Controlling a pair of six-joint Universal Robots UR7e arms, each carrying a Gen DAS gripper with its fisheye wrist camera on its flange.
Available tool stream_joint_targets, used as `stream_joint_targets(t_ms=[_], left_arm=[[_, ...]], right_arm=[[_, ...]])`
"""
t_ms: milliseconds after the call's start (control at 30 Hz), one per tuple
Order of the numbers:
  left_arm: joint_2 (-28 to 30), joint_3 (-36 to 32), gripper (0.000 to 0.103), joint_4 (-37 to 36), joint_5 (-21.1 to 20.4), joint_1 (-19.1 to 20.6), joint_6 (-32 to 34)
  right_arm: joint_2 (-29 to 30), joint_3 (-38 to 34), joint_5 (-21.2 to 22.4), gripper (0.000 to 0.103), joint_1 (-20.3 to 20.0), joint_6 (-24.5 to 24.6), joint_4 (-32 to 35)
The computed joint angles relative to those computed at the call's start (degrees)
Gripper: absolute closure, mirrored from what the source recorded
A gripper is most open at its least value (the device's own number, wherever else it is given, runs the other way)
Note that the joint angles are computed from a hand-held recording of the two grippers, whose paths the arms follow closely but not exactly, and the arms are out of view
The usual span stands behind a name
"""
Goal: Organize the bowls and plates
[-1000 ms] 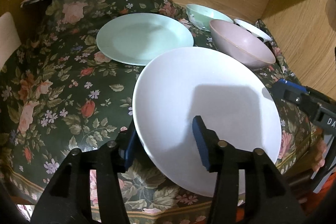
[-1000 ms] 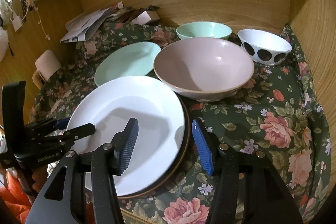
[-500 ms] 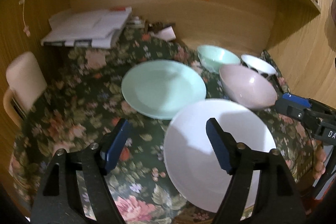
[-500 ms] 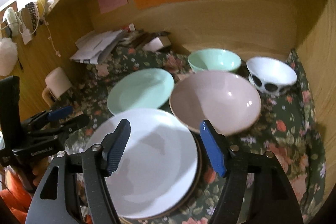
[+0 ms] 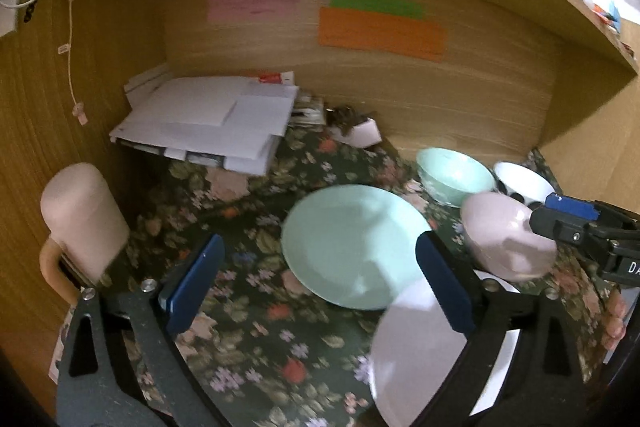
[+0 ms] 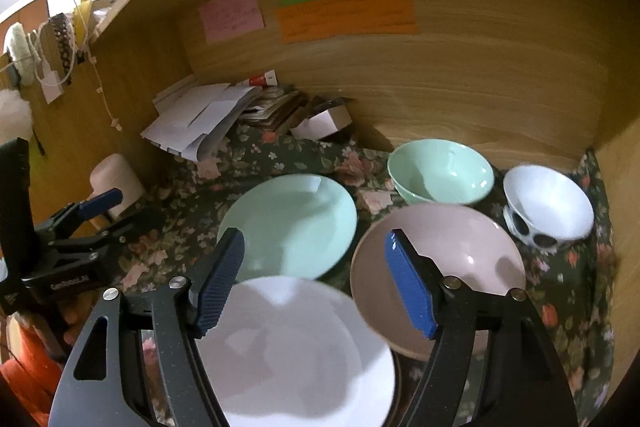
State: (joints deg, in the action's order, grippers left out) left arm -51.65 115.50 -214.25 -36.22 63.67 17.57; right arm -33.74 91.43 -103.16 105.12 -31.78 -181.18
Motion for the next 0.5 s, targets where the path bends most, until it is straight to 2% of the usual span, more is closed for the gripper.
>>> stream_joint_targets(t_ms=[233, 500], left_arm=[[1.1, -4.1, 0.005, 4.1, 1.0, 3.2, -0.8], [2.5, -8.1, 0.005, 11.7, -0.2, 6.9, -3.0]], right_arm=[[4.8, -9.4, -2.4, 0.033, 0.0, 0.4, 8.7], [10.7, -20.4, -6.0, 0.033, -0.5, 1.2, 19.5]])
